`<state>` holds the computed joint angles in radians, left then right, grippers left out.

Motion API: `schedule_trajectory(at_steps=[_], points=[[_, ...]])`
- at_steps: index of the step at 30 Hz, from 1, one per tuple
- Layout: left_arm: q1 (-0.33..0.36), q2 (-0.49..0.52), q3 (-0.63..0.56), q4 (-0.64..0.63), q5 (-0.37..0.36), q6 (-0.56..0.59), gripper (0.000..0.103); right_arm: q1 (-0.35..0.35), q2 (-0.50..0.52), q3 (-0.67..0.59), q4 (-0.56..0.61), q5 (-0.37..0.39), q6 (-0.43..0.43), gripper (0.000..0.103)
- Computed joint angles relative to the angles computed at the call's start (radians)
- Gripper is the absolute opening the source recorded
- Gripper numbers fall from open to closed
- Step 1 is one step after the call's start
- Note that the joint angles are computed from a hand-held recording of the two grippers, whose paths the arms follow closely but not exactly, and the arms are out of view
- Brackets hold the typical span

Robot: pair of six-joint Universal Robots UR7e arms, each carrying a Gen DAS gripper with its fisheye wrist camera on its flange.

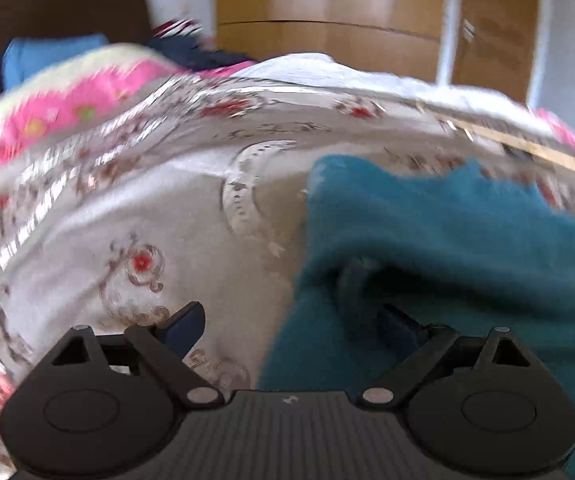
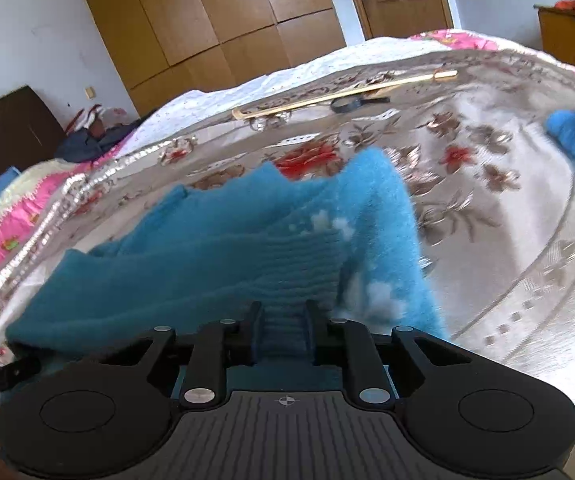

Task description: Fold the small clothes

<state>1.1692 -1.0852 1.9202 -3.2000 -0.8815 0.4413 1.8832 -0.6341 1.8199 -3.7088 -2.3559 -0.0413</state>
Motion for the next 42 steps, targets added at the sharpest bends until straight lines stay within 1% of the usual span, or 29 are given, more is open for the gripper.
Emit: schedule_trajectory(at_steps=[1, 2, 3, 4, 6, 7, 9, 10, 12, 14, 15, 18, 21, 23, 27, 28, 29, 31, 33, 34, 37, 38, 40, 41, 42], points=[[-0.008, -0.003, 0.011, -0.01, 0.026, 0.052, 0.103, -0.002, -0.008, 0.005, 0.007, -0.01, 0.014, 0.018], [-0.015, -0.004, 0.02, -0.028, 0.051, 0.099, 0.103, 0.0, -0.015, 0.008, 0.022, -0.029, 0.031, 0.021], [-0.02, -0.009, 0.029, -0.044, 0.062, 0.129, 0.103, -0.001, -0.03, 0.019, 0.036, -0.03, 0.052, 0.022], [-0.021, -0.019, 0.033, -0.04, 0.062, 0.141, 0.103, -0.001, -0.054, 0.042, 0.046, -0.014, 0.077, 0.023], [-0.022, -0.06, 0.043, 0.003, 0.041, 0.133, 0.103, 0.01, -0.098, 0.087, 0.064, 0.01, 0.092, 0.026], [-0.023, -0.088, 0.05, 0.038, 0.027, 0.132, 0.103, 0.021, -0.121, 0.11, 0.078, 0.008, 0.082, 0.026], [-0.026, -0.135, 0.069, 0.089, 0.014, 0.136, 0.103, 0.051, -0.154, 0.152, 0.09, -0.018, 0.059, 0.026], [-0.027, -0.166, 0.082, 0.133, 0.004, 0.128, 0.103, 0.07, -0.176, 0.179, 0.105, -0.035, 0.062, 0.026], [-0.028, -0.234, 0.104, 0.248, -0.025, 0.079, 0.103, 0.102, -0.221, 0.232, 0.153, -0.058, 0.099, 0.026], [-0.029, -0.29, 0.12, 0.358, -0.055, 0.027, 0.103, 0.129, -0.268, 0.284, 0.23, -0.082, 0.161, 0.026], [-0.028, -0.315, 0.126, 0.413, -0.075, 0.005, 0.103, 0.144, -0.294, 0.31, 0.284, -0.095, 0.203, 0.029], [-0.03, -0.381, 0.136, 0.579, -0.129, -0.056, 0.102, 0.184, -0.341, 0.357, 0.41, -0.131, 0.301, 0.03], [-0.036, -0.423, 0.141, 0.698, -0.148, -0.12, 0.101, 0.215, -0.371, 0.391, 0.479, -0.146, 0.368, 0.03], [-0.043, -0.445, 0.154, 0.726, -0.146, -0.142, 0.1, 0.234, -0.389, 0.412, 0.514, -0.148, 0.397, 0.03], [-0.064, -0.497, 0.182, 0.774, -0.136, -0.151, 0.1, 0.268, -0.419, 0.429, 0.61, -0.102, 0.431, 0.031], [-0.066, -0.51, 0.185, 0.791, -0.134, -0.159, 0.1, 0.277, -0.422, 0.43, 0.638, -0.094, 0.443, 0.035], [-0.068, -0.523, 0.189, 0.802, -0.131, -0.167, 0.1, 0.284, -0.425, 0.43, 0.665, -0.092, 0.458, 0.037], [-0.067, -0.541, 0.19, 0.827, -0.128, -0.186, 0.1, 0.293, -0.431, 0.429, 0.733, -0.09, 0.509, 0.038], [-0.056, -0.551, 0.177, 0.872, -0.138, -0.225, 0.1, 0.296, -0.445, 0.429, 0.798, -0.07, 0.57, 0.038], [-0.051, -0.555, 0.172, 0.891, -0.146, -0.242, 0.1, 0.297, -0.452, 0.43, 0.822, -0.06, 0.587, 0.038], [-0.055, -0.565, 0.174, 0.905, -0.145, -0.238, 0.099, 0.304, -0.474, 0.426, 0.912, -0.034, 0.652, 0.038], [-0.059, -0.567, 0.173, 0.917, -0.142, -0.237, 0.099, 0.306, -0.482, 0.426, 0.935, -0.016, 0.672, 0.038], [-0.065, -0.57, 0.171, 0.942, -0.135, -0.233, 0.099, 0.298, -0.502, 0.432, 0.967, 0.044, 0.709, 0.038], [-0.068, -0.573, 0.17, 0.955, -0.133, -0.232, 0.099, 0.291, -0.509, 0.436, 0.976, 0.081, 0.724, 0.038], [-0.069, -0.575, 0.172, 0.96, -0.132, -0.23, 0.099, 0.288, -0.511, 0.441, 0.972, 0.099, 0.728, 0.038]])
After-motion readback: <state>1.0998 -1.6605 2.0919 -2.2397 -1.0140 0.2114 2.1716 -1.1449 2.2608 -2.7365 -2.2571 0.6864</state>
